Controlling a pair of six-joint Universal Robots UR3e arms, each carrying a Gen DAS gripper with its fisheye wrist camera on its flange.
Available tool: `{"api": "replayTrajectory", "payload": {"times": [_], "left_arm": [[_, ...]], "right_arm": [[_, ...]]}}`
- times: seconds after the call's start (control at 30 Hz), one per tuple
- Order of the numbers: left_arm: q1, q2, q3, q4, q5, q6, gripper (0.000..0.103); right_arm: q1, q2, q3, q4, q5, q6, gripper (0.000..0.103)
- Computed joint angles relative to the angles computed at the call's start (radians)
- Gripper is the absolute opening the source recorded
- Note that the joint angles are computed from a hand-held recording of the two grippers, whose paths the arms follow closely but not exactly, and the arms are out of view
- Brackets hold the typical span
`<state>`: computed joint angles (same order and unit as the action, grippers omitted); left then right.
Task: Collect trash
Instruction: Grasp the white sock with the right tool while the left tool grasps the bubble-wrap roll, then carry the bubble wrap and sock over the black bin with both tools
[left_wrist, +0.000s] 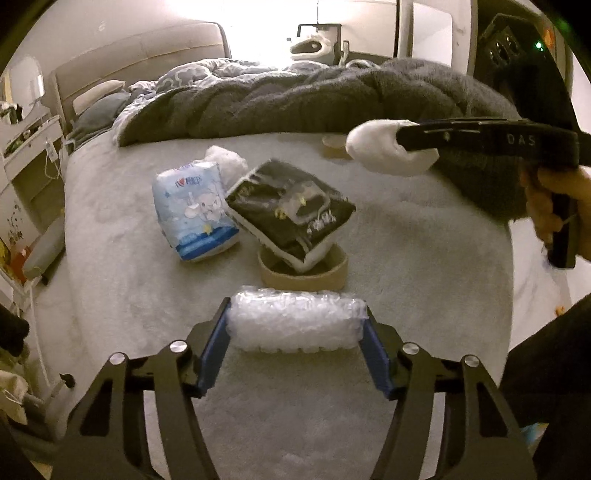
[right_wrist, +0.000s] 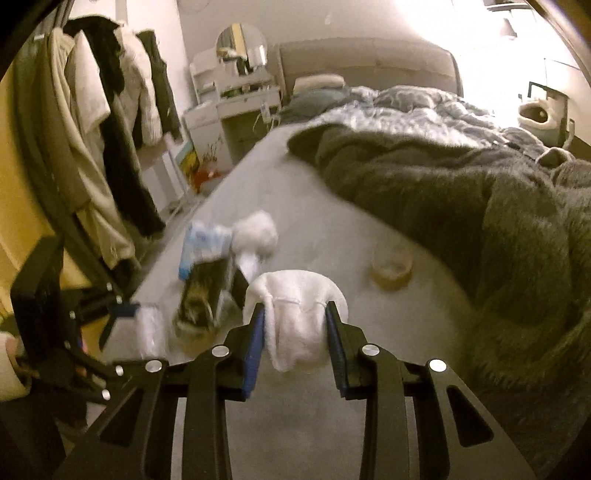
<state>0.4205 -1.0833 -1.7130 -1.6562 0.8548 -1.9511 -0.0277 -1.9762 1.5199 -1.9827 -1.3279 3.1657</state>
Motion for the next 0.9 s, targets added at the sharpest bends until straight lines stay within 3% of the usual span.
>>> {"api": "replayTrajectory", "payload": {"times": [0.33, 0.7, 0.9], "left_arm": [[0.176, 0.005, 0.052, 0.030, -0.111, -0.109, 0.067], [0.337, -0.074, 0.083, 0.129, -0.068, -0.158, 0.067], [0.409, -0.158, 0.135, 0.114, -0.033, -0.164, 0.067]], "right_arm": [[0.219, 0.237, -0.197, -0.108, -0.138, 0.095, 0.033], [0.426, 0.567, -0.555, -0.100, -0.245, 0.165, 0.033], [0.507, 0.787, -0.846, -0.001, -0.265, 0.179, 0.033]]}}
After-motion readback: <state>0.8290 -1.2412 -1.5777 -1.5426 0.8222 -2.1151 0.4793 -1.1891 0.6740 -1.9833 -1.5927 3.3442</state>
